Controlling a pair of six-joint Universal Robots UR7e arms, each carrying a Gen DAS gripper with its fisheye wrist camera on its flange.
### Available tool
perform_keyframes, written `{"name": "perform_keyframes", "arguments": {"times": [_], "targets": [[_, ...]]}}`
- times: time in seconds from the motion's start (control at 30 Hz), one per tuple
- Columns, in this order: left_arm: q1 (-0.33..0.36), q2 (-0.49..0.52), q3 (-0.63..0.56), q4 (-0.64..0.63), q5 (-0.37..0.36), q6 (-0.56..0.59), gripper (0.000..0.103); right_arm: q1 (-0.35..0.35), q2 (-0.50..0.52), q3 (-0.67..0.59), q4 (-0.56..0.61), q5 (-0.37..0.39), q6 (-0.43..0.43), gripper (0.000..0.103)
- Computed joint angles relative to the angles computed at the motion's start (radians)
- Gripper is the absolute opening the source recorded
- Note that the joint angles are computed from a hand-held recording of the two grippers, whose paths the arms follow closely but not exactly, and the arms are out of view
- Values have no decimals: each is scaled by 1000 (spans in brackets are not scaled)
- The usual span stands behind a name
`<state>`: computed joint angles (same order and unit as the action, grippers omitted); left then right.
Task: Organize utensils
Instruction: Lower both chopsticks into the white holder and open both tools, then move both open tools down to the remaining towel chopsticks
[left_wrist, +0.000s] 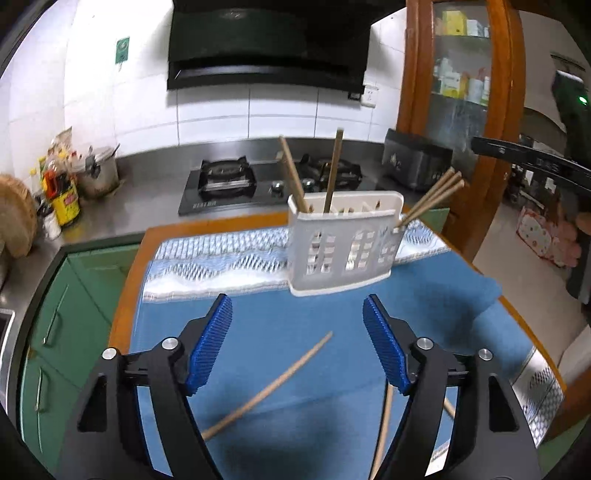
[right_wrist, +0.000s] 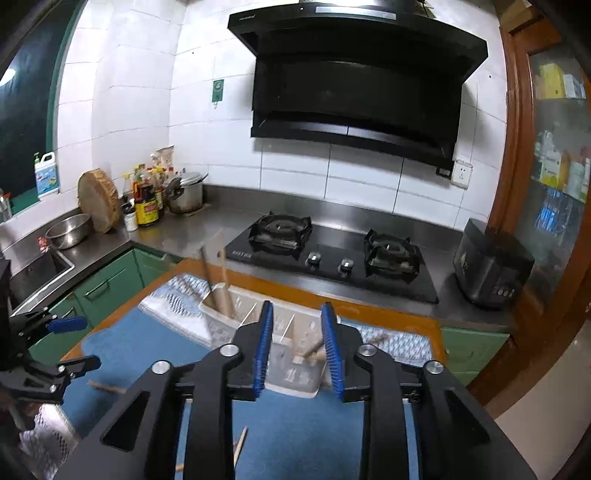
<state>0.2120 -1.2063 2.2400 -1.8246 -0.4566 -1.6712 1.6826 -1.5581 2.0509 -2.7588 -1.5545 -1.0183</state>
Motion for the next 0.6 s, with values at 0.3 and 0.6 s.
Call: {"name": "perform_keyframes", "arguments": {"times": [0.3, 0.6], "targets": [[-97, 70, 52, 3, -124, -95, 78, -139, -177, 182, 114, 22, -71, 28], [-140, 202, 80, -225, -213, -29, 85, -314, -326, 349, 179, 8, -180, 28]]}}
